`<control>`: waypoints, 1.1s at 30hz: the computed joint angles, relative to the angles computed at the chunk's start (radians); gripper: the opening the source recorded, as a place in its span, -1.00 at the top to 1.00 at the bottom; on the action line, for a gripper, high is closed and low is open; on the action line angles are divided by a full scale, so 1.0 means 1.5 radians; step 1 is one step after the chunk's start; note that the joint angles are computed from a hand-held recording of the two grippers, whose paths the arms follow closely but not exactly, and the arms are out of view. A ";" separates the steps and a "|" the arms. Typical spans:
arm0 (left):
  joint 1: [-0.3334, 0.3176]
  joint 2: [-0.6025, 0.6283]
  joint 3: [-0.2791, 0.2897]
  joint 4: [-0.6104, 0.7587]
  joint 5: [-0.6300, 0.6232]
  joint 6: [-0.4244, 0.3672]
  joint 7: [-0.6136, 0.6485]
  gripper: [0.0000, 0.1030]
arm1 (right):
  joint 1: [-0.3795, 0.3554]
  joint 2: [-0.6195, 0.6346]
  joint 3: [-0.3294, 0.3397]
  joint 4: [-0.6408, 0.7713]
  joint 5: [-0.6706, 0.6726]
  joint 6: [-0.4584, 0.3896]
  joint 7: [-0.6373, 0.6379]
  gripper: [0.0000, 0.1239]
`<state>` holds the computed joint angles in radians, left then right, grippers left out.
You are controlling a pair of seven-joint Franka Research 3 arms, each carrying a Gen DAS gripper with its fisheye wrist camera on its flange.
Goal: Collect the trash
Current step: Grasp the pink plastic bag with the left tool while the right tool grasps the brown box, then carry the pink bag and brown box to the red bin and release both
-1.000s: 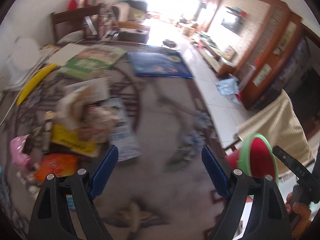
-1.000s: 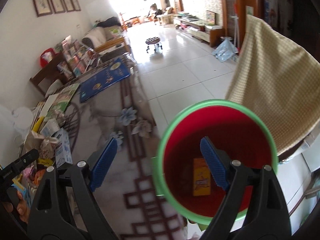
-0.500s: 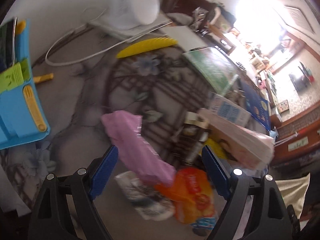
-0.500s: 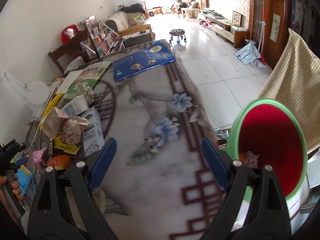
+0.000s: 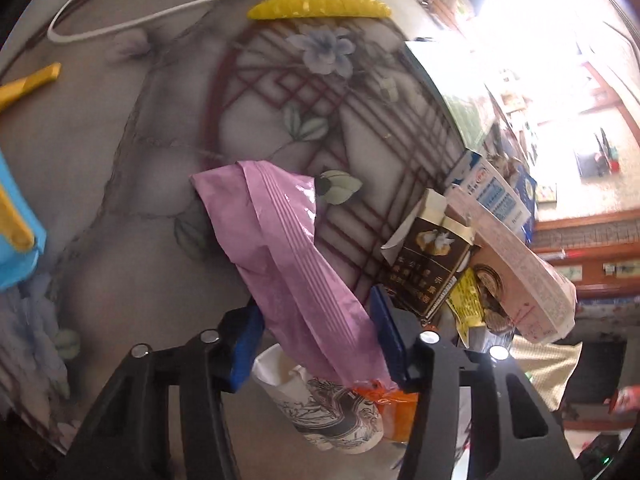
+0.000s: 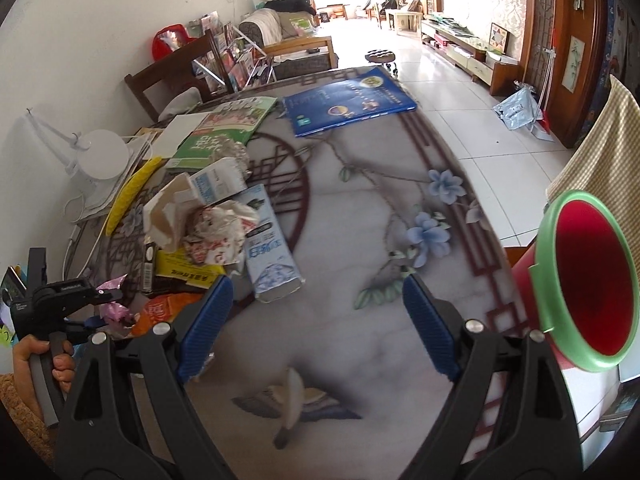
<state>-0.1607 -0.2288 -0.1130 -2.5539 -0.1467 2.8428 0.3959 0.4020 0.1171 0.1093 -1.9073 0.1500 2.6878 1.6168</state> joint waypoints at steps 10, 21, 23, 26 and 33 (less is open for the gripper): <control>-0.012 -0.042 0.028 -0.022 -0.022 0.005 0.119 0.59 | 0.025 0.099 0.058 0.127 0.154 -0.092 -0.098 -0.37; -0.022 -0.098 0.051 -0.071 -0.032 0.009 0.147 0.59 | 0.142 0.320 0.024 0.412 0.038 -0.220 -0.041 -0.09; -0.027 -0.103 0.054 -0.077 -0.038 0.009 0.154 0.59 | 0.154 0.349 0.015 0.452 0.016 -0.239 -0.027 -0.04; -0.029 -0.110 0.056 -0.084 -0.043 0.008 0.159 0.59 | 0.167 0.386 0.007 0.506 -0.008 -0.266 -0.019 0.15; -0.023 -0.112 0.055 -0.085 -0.040 0.008 0.165 0.59 | 0.172 0.400 0.014 0.527 -0.021 -0.269 -0.061 0.67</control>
<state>-0.1955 -0.3971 -0.0302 -2.6810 -0.2066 2.8554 0.6432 0.6604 0.7167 0.1309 -1.1173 0.1190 2.2838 1.5259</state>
